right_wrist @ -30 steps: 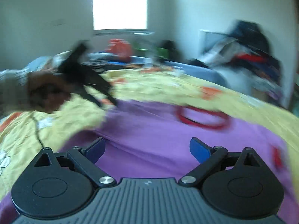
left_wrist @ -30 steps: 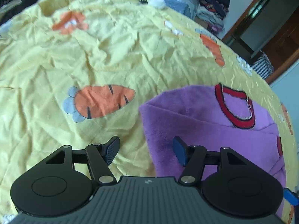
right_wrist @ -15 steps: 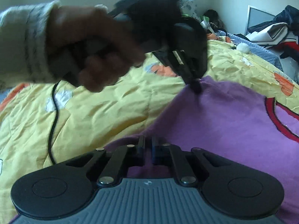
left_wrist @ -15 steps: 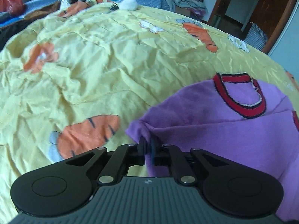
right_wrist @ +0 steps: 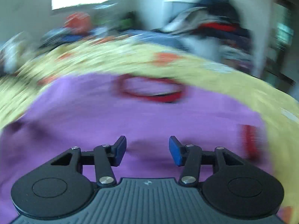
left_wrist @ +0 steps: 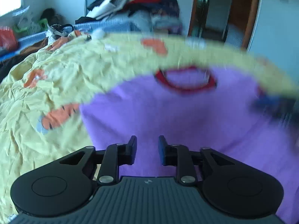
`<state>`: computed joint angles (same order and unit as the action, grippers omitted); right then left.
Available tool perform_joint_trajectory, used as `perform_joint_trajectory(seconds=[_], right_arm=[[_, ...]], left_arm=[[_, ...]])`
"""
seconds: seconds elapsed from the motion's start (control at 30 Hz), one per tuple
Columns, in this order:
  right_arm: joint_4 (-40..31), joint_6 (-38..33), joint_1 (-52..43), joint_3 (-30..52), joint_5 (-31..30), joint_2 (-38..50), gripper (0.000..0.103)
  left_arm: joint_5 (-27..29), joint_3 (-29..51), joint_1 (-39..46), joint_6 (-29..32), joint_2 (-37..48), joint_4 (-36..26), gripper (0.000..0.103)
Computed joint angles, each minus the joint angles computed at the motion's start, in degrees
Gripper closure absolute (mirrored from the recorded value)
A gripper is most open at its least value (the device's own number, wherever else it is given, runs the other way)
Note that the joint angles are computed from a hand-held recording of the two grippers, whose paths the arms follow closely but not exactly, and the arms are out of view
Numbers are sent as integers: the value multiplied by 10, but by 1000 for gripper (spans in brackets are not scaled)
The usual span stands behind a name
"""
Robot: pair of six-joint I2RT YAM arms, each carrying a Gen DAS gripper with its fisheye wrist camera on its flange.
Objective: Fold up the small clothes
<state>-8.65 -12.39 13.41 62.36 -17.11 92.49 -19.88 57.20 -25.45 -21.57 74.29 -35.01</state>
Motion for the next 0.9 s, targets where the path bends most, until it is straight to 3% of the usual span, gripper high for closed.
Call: perform_joint_trajectory(seconds=[0.07,0.1,0.17,0.2,0.27,0.33,0.4,0.5,0.6,0.73,0.9], right_arm=[[-56,-17,-41,63,14,57,54],[-52,-14,-72,64,-10,66,54],[-63,-25,-122,61,-63,66,55],[-80,-49,-135,61,-76,59,55],[-97,-79,-139,46,-54,24,54],[-102,-95,-142,16,-79,-17,51],[-131,-122,-148,-12,-114,-51,47],[-153,-190,-131,-53,-98,-80,47],[-150,-242,-179,-135,-133,-154,29],[-261,-336,-288,-158,-205,-211,27],[-471,-603,-472,-148,-262,-237,27]], left_arm=[[-29,-33,-17,-9,12,25,69],[-47,-45,-24,1,3,29,66],[-99,-26,-37,-26,10,-25,23],[-130,-14,-42,-49,14,-63,21],[-125,-21,-45,-85,-23,-97,36],[-105,-42,-64,-124,-84,-120,36],[-124,-54,-120,-172,-120,-154,36],[-140,-56,-219,-265,-107,-208,36],[-177,-88,-336,-390,-119,-263,32],[-189,-99,-484,-606,-146,-376,29],[-162,-56,-715,-840,-85,-495,26]])
